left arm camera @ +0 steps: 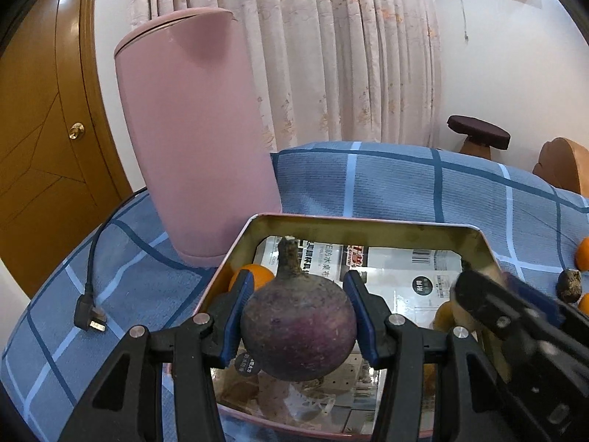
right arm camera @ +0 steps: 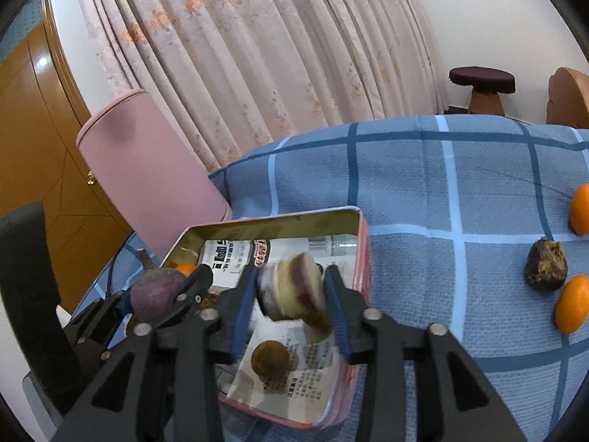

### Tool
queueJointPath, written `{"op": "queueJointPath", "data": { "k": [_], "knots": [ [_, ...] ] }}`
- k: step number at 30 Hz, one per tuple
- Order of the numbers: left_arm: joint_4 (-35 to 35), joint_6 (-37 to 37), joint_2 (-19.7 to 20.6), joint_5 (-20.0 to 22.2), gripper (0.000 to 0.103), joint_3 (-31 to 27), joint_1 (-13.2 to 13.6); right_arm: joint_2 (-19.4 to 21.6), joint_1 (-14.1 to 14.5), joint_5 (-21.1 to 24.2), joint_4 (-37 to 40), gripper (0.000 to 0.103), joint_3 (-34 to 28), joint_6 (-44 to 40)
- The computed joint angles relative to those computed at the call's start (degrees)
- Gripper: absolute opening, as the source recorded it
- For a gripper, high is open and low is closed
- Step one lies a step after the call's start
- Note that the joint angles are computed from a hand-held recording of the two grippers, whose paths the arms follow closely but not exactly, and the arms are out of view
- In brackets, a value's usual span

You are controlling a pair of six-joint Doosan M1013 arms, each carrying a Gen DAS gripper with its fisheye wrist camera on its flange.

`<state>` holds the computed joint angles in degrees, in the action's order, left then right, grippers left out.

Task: Organize fruits
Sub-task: 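Carry the purple root and cake into the pink tin and open both grippers, then withdraw both grippers from the tin toward the remaining fruits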

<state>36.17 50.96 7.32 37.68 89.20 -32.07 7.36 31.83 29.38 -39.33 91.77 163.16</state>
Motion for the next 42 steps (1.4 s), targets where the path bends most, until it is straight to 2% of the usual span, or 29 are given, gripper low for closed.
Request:
{"op": "queueJointPath", "data": {
  "k": [3,6,9,14,20,28,33,42],
  "knots": [
    [0.1,-0.7,-0.5,-1.3,0.056,0.4,0.0,-1.1,0.8,0.4,-8.2,0.057,1.2,7.6],
    [7.8,-7.3,-1.5,-3.0,0.08,1.9,-1.0,-1.8,1.8,3.3,-15.7,0.07,2.0,15.1],
    [11.0,-9.6,-2.2,-5.1,0.08,2.9,-1.4,-2.0,2.6,7.1,-19.7,0.074,2.3,18.3],
    [8.8,-7.3,-2.0,-5.2,0.08,2.7,-1.4,-1.8,3.7,14.6,-22.4,0.074,2.0,18.7],
    [8.3,-7.1,-2.2,-6.0,0.08,3.0,-1.6,-2.4,3.7,18.1,-21.3,0.074,2.5,17.0],
    [2.9,-3.8,-2.6,-7.3,0.08,3.3,-2.0,-4.5,3.6,19.5,-20.8,0.074,4.9,14.2],
    [5.8,-5.1,-3.2,-8.4,0.08,4.2,-3.7,-5.9,3.2,20.3,-20.1,0.074,6.4,13.6],
    [4.2,-3.0,-3.4,-8.0,0.08,4.4,-6.3,-8.9,1.8,21.8,-19.1,0.074,9.3,14.2]
  ]
}}
